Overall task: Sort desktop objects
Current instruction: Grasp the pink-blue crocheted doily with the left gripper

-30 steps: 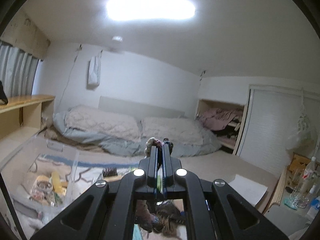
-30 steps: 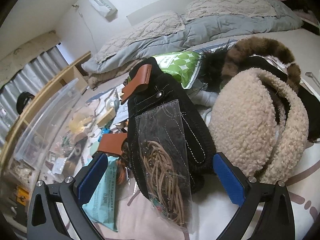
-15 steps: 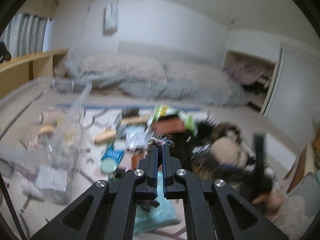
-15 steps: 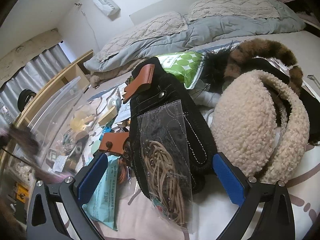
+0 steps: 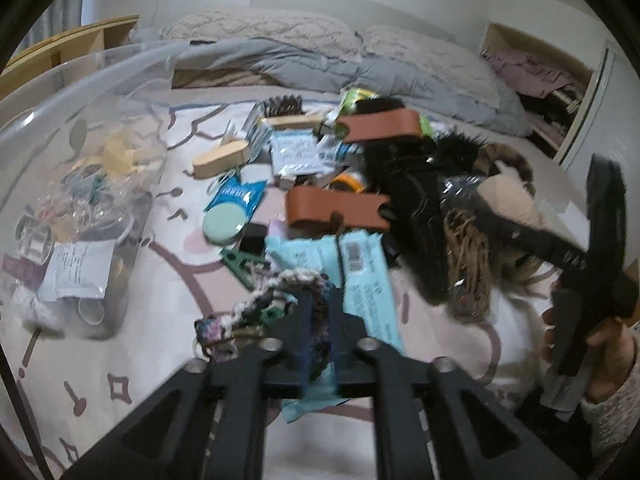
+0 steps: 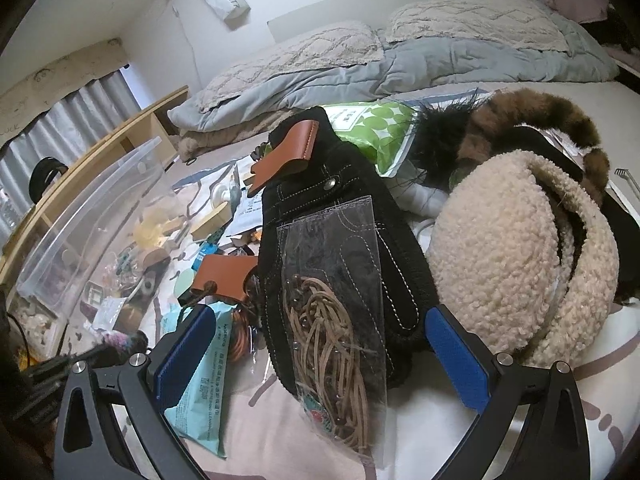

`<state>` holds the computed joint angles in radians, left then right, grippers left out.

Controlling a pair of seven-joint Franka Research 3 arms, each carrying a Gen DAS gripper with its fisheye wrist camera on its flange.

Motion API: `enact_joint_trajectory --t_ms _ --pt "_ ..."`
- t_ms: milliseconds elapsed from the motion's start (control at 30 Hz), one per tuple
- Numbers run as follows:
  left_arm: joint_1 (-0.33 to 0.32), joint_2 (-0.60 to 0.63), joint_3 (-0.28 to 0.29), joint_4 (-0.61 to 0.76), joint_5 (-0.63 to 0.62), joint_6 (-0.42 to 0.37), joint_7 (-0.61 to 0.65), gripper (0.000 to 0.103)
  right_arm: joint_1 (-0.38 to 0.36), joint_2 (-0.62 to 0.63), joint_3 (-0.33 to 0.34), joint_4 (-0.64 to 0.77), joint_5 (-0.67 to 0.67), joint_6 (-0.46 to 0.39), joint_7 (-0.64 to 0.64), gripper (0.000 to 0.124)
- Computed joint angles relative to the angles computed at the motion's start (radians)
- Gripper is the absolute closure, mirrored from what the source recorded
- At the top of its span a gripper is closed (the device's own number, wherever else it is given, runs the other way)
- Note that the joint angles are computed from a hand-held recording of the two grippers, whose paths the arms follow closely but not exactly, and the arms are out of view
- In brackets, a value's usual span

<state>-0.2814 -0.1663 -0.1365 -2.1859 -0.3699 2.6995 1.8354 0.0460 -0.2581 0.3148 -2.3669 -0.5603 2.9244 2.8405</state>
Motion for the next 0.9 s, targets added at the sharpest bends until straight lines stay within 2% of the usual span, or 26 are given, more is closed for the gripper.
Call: enact_joint_trajectory --t_ms 33,67,133,200,233,300,400,500,567,600,667,767,900 --pt "0.004 -0.003 -0.001 -0.006 0.010 -0.003 -0.009 0.063 0.001 0.000 -0.001 -0.001 0.001 0.002 0.000 0.021" --pt "0.004 -0.006 0.002 -0.010 0.005 -0.007 -0.005 0.054 0.000 0.000 0.000 0.000 -0.002 0.000 0.000 0.021" --pt "-0.003 -0.013 0.014 -0.010 -0.025 -0.033 0.022 0.053 0.000 0.001 0.000 0.000 -0.003 0.001 0.002 0.021" --pt "-0.003 -0.022 0.018 -0.012 -0.038 -0.068 0.041 0.047 0.000 0.001 0.000 0.000 -0.003 0.002 0.002 0.021" --pt "0.001 -0.026 0.015 -0.017 -0.030 -0.075 0.037 0.043 0.001 0.001 -0.001 0.000 -0.003 0.002 0.001 0.021" --pt "0.011 -0.028 0.004 -0.023 0.007 -0.080 0.014 0.042 0.001 0.002 -0.001 0.000 -0.003 0.002 0.002 0.021" --pt "0.029 -0.026 -0.014 -0.030 0.093 -0.062 -0.054 0.042 0.002 0.001 0.000 0.000 -0.004 0.002 0.005 0.021" --pt "0.031 -0.035 -0.009 -0.039 0.123 -0.029 -0.076 0.041 0.001 0.001 0.000 0.000 -0.006 0.003 0.006 0.021" --pt "0.030 -0.034 0.000 -0.034 0.136 -0.009 -0.072 0.029 0.000 0.002 0.001 0.000 -0.006 0.003 0.009 0.021" --pt "0.030 -0.029 0.004 -0.026 0.146 -0.001 -0.060 0.026 0.000 0.002 0.001 0.000 -0.007 0.004 0.009 0.021" --pt "0.019 -0.011 0.016 0.006 0.145 -0.010 0.013 0.016 0.002 0.004 0.001 0.002 -0.007 0.001 0.008 0.021" --pt "-0.001 0.040 0.040 0.081 0.030 -0.079 0.196 0.015 0.006 0.002 -0.001 0.003 -0.006 -0.006 0.005 0.021" --pt "0.040 0.121 0.031 0.204 -0.104 -0.292 0.318 0.015 0.007 0.000 0.001 0.003 -0.013 -0.007 0.012 0.021"
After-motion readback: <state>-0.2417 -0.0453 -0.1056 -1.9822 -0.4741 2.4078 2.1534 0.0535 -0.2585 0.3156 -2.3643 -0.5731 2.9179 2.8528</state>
